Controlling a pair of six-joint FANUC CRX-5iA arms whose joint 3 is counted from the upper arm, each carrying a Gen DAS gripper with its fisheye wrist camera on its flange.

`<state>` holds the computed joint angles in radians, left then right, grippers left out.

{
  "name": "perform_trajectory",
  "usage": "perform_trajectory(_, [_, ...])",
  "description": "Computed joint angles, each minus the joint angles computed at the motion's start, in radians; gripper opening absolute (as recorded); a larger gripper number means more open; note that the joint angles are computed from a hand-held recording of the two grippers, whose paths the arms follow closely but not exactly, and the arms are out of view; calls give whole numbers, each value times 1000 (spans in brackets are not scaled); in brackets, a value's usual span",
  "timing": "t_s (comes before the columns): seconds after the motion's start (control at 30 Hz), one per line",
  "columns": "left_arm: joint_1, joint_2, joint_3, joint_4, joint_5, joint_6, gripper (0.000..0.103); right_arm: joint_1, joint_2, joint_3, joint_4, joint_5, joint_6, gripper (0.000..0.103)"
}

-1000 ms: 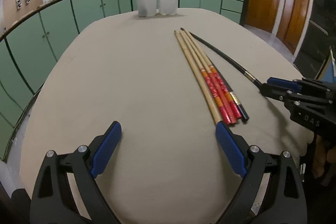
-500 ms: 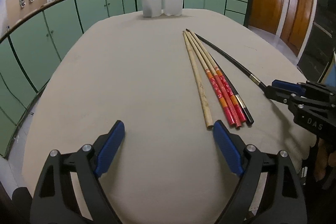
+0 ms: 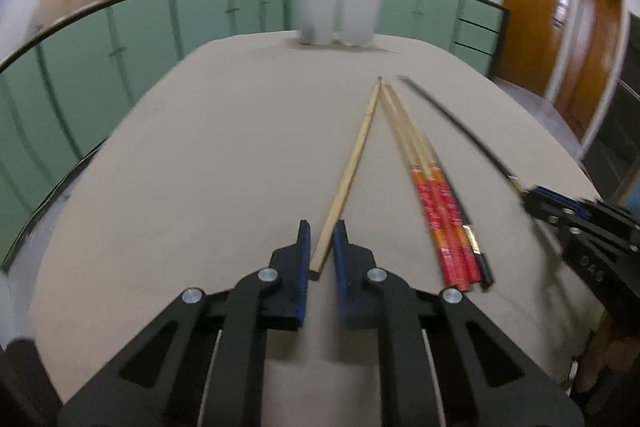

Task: Organize utensils
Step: 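Grasp a black chopstick with the right tool while the left tool grasps a wooden chopstick, then carry the black chopstick with the right tool while the left tool carries the wooden chopstick to the holder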

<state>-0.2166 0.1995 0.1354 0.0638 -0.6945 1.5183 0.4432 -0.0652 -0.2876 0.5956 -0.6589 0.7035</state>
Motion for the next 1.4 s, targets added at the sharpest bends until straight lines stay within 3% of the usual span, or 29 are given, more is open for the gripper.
perform_trajectory(0.07, [-3, -11, 9, -68, -10, 88, 10, -8, -2, 0, 0, -7, -23, 7])
perform_trajectory(0.17, [2, -16, 7, -60, -28, 62, 11, -15, -7, 14, -59, -6, 24, 8])
perform_trajectory(0.23, [0, -21, 3, -59, -33, 35, 20, -13, -13, 17, -86, -5, 56, 12])
perform_trajectory(0.27, [2, -24, -3, -52, -31, 21, 33, -11, -17, 15, -90, -7, 65, 14])
perform_trajectory(0.3, [3, -27, -8, -46, -29, 9, 39, -10, -18, 16, -94, -8, 72, 15])
perform_trajectory(0.37, [10, -28, -19, -15, -26, -32, 36, -8, -19, 12, -85, -7, 67, 17])
perform_trajectory(0.43, [20, -29, -37, 42, -12, -96, 23, -7, -17, 8, -74, -3, 62, 17])
perform_trajectory(0.47, [25, -28, -43, 80, -13, -130, 9, -8, -13, 14, -78, -6, 67, 17])
perform_trajectory(0.5, [32, -28, -51, 117, -15, -157, 7, -8, -10, 23, -91, -13, 81, 16])
perform_trajectory(0.57, [39, -29, -56, 163, -21, -186, 7, -12, -8, 43, -125, -29, 108, 7])
perform_trajectory(0.97, [57, -53, 39, 242, -63, -200, 7, -14, -57, 151, -141, -70, 155, 7])
perform_trajectory(1.23, [59, 0, 210, 262, -108, -217, 7, -51, 26, 385, -232, -138, 348, 7])
perform_trajectory(1.4, [61, 62, 337, 274, -165, -237, 6, -90, 123, 591, -369, -247, 507, 7])
